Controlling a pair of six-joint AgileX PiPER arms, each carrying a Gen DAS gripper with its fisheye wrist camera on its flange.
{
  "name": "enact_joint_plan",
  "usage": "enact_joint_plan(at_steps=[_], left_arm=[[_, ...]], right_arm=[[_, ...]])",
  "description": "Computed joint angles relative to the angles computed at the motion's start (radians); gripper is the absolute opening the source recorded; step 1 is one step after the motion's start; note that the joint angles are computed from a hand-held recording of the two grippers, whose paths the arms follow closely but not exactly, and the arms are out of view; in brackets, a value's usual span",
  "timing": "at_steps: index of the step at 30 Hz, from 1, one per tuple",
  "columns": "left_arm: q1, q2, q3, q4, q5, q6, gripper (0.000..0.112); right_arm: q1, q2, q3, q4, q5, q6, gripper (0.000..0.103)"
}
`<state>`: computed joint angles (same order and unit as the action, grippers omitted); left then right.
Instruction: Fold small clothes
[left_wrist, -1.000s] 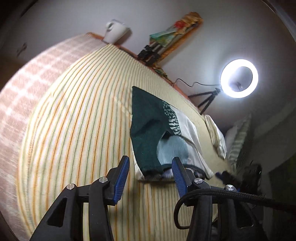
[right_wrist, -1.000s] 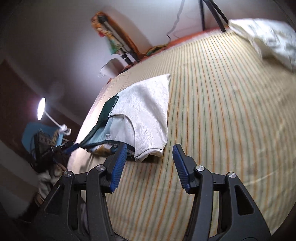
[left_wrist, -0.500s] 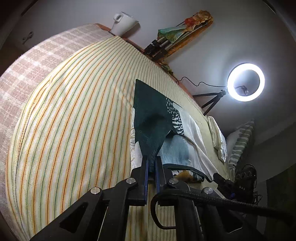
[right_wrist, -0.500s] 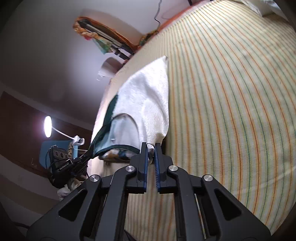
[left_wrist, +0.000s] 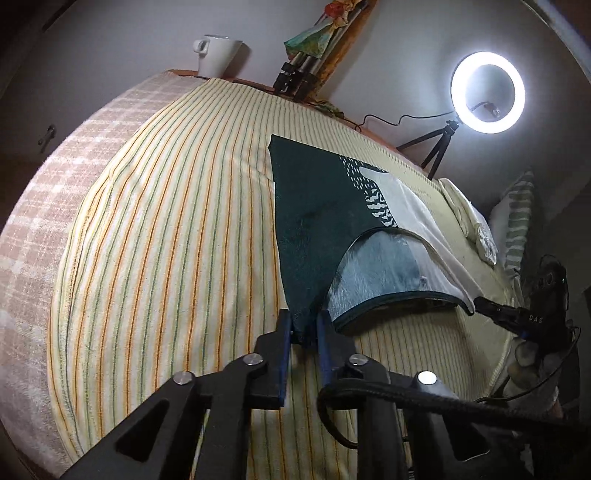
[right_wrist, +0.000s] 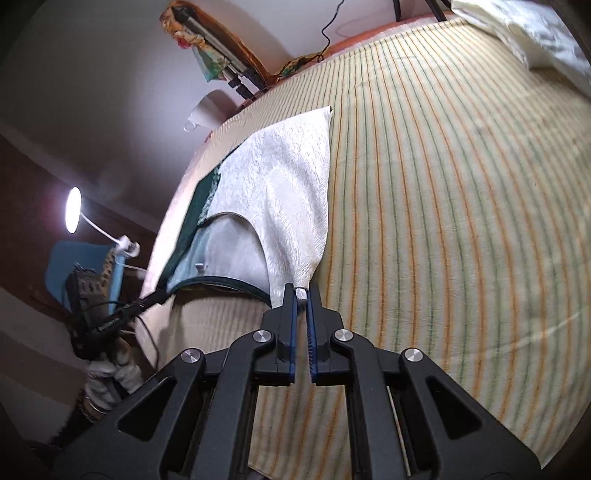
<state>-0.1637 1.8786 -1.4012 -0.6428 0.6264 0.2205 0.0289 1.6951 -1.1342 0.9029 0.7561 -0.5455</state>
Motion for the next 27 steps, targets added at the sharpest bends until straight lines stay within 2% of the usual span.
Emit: enact_joint_plan(at_steps=[2, 4, 6, 9, 15, 19, 24, 27], left_arm=[[0.006, -0.027, 0.014, 0.01, 0.005, 0.014, 0.028], [0.019, -0.046, 0.018, 0.003, 0.013, 0.03, 0.037], [0.041, -0.063, 0.026, -0.033, 0.015, 0.058, 0.049], [0.062, -0.051, -0.002, -0.068, 0.02, 0.073, 0.056], [0.112, 0.106, -0.158, -0.215, 0.16, 0.04, 0.058], [0.127, 0.185, -0.203, -0.307, 0.23, 0.018, 0.058], [0.133, 0.203, -0.191, -0.405, 0.247, 0.043, 0.058], [0.123, 0.215, -0.21, -0.407, 0.248, 0.038, 0.058]], right_arm=[[0.005, -0.006, -0.023, -0.052, 0.008, 0.026, 0.015], [-0.013, -0.019, -0.03, -0.051, 0.012, 0.006, 0.04], [-0.037, -0.032, -0.024, -0.006, 0.005, -0.043, 0.049], [-0.067, 0.0, -0.066, 0.036, 0.04, -0.061, 0.049], [-0.083, 0.184, -0.24, 0.088, 0.113, -0.015, 0.05], [-0.097, 0.312, -0.377, 0.113, 0.165, 0.042, 0.05], [-0.107, 0.436, -0.512, 0.151, 0.215, 0.077, 0.05], [-0.106, 0.498, -0.59, 0.185, 0.244, 0.09, 0.05]])
